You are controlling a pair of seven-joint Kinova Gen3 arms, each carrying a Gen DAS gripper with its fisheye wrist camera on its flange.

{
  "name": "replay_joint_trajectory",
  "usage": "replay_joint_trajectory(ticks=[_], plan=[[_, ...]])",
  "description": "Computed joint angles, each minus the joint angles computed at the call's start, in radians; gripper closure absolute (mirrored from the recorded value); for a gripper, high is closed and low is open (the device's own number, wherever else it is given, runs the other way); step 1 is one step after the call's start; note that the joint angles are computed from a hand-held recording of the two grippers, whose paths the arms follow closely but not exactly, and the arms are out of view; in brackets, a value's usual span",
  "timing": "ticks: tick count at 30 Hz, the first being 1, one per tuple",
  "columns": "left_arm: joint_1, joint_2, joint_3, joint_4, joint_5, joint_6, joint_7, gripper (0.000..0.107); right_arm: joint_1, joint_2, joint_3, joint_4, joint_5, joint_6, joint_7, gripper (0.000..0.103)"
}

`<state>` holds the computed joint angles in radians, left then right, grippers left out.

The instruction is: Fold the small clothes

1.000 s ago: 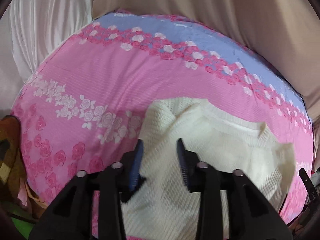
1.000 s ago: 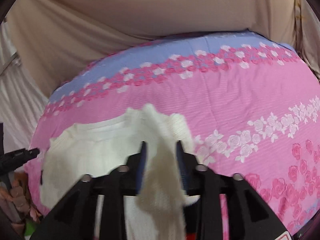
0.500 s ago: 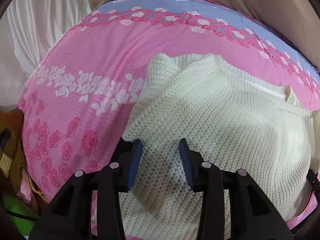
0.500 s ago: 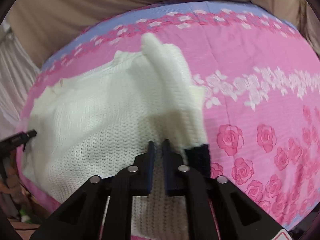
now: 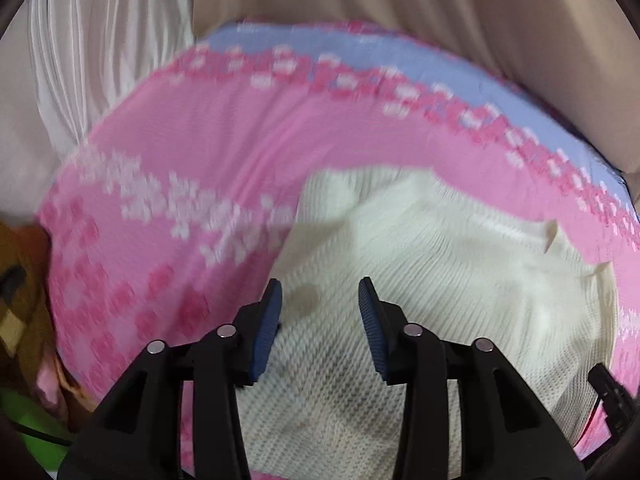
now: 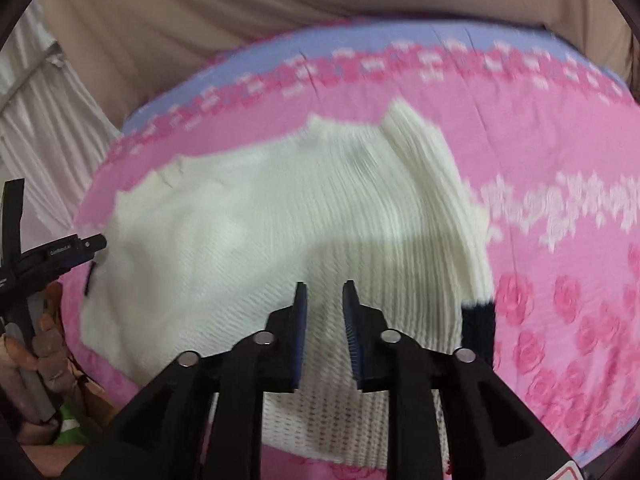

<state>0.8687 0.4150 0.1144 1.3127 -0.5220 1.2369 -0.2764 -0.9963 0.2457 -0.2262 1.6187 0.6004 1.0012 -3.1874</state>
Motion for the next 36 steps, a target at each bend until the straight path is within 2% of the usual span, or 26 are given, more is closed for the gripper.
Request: replay_joint_trajectory(ticks=[1, 2, 3, 5, 7, 8, 11, 12, 13, 16, 18, 21, 23, 24, 25, 27, 28, 31, 34, 35, 36], plan=[[0.002, 0.001, -0.001, -0.010, -0.012, -0.003, -0.006, 0.058, -0.002, 0.007, 0.019, -0.017, -0.011, -0.012, 0.034, 0.068], [-0.006, 0.002, 0.000, -0.017, -0.010, -0.019, -0.018, 0.050, 0.008, 0.019, 0.028, -0.033, -0.027, -0.030, 0.075, 0.068], [-0.019, 0.016, -0.002, -0.033, 0.006, -0.030, -0.037, 0.047, 0.035, 0.046, 0.018, -0.058, -0.040, -0.048, 0.116, 0.067], [-0.056, 0.055, 0.015, -0.061, 0.033, -0.030, -0.078, 0.047, 0.105, 0.100, -0.030, -0.113, -0.077, -0.065, 0.197, 0.067], [-0.053, 0.125, -0.017, -0.113, 0.054, 0.024, -0.126, 0.053, 0.159, 0.164, -0.062, -0.172, -0.121, -0.081, 0.278, 0.067], [-0.049, 0.145, -0.035, -0.119, 0.064, 0.037, -0.135, 0.058, 0.158, 0.186, -0.050, -0.194, -0.144, -0.085, 0.314, 0.066], [-0.071, 0.122, -0.043, -0.051, 0.074, -0.010, -0.091, 0.057, 0.108, 0.249, 0.033, -0.266, -0.199, -0.073, 0.414, 0.065], [-0.065, 0.117, -0.056, -0.039, 0.078, -0.019, -0.092, 0.057, 0.085, 0.258, 0.065, -0.273, -0.192, -0.078, 0.420, 0.075], [-0.063, 0.117, -0.057, -0.039, 0.073, -0.017, -0.092, 0.057, 0.080, 0.262, 0.078, -0.277, -0.194, -0.083, 0.428, 0.093], [-0.067, 0.107, -0.060, -0.034, 0.072, -0.019, -0.079, 0.057, 0.056, 0.243, 0.131, -0.285, -0.193, -0.119, 0.402, 0.096], [-0.084, 0.109, -0.055, -0.031, 0.081, -0.029, -0.090, 0.055, 0.045, 0.259, 0.157, -0.324, -0.201, -0.099, 0.429, 0.096], [-0.082, 0.129, -0.060, -0.049, 0.066, -0.018, -0.107, 0.049, 0.115, 0.319, 0.105, -0.356, -0.246, -0.074, 0.500, 0.097], [-0.085, 0.135, -0.060, -0.060, 0.065, -0.011, -0.124, 0.048, 0.128, 0.302, 0.103, -0.335, -0.255, -0.101, 0.474, 0.098], [-0.093, 0.128, -0.057, -0.058, 0.078, -0.016, -0.130, 0.048, 0.130, 0.287, 0.099, -0.327, -0.249, -0.106, 0.442, 0.093], [-0.100, 0.113, -0.055, -0.047, 0.090, -0.029, -0.128, 0.049, 0.115, 0.257, 0.113, -0.300, -0.235, -0.126, 0.402, 0.087], [-0.096, 0.071, -0.054, -0.025, 0.096, -0.046, -0.109, 0.052, 0.041, 0.184, 0.170, -0.242, -0.188, -0.127, 0.320, 0.087], [-0.086, 0.048, -0.053, -0.015, 0.088, -0.052, -0.093, 0.053, -0.005, 0.147, 0.198, -0.212, -0.152, -0.103, 0.280, 0.087], [-0.054, 0.019, -0.037, -0.010, 0.056, -0.050, -0.067, 0.051, -0.084, 0.080, 0.213, -0.145, -0.082, 0.018, 0.167, 0.088], [-0.040, 0.081, -0.022, -0.063, 0.050, 0.005, -0.096, 0.051, -0.039, 0.066, 0.167, -0.061, -0.116, 0.079, 0.115, 0.091], [-0.045, 0.100, -0.021, -0.072, 0.067, 0.014, -0.101, 0.051, -0.023, 0.067, 0.162, -0.031, -0.124, 0.072, 0.105, 0.094], [-0.050, 0.115, -0.020, -0.077, 0.083, 0.019, -0.100, 0.051, -0.002, 0.057, 0.147, 0.009, -0.116, 0.048, 0.081, 0.102]])
